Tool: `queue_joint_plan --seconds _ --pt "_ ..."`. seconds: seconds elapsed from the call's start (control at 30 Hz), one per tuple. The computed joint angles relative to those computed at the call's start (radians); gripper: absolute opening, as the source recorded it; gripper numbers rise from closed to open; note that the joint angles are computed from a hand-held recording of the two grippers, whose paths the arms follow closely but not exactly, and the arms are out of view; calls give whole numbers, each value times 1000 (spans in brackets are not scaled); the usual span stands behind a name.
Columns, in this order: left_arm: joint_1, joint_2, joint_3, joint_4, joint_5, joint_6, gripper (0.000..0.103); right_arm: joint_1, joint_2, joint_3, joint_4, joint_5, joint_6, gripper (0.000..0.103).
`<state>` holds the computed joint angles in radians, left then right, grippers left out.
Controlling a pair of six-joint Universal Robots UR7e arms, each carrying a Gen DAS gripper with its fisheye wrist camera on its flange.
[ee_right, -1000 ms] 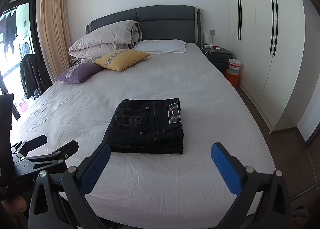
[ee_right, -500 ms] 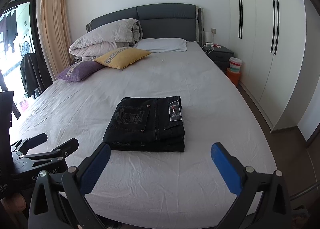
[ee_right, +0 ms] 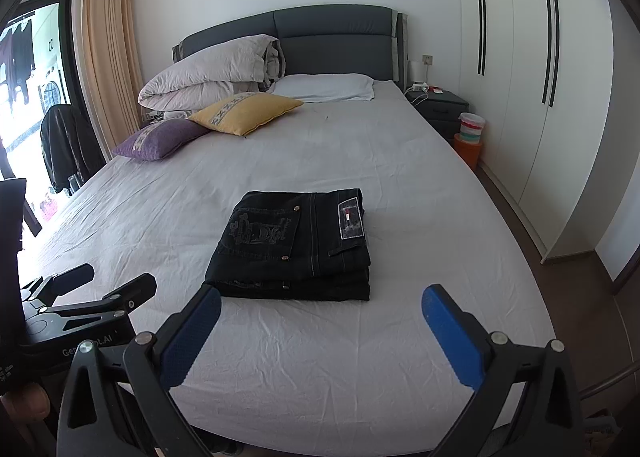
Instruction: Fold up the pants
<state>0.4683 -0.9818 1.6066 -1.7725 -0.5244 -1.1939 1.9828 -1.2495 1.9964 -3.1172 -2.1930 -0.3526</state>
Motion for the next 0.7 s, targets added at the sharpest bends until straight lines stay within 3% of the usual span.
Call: queue_joint_plan --seconds 0.7 --pt "8 -5 21 -28 -7 8 103 -18 -8 8 16 12 -5 103"
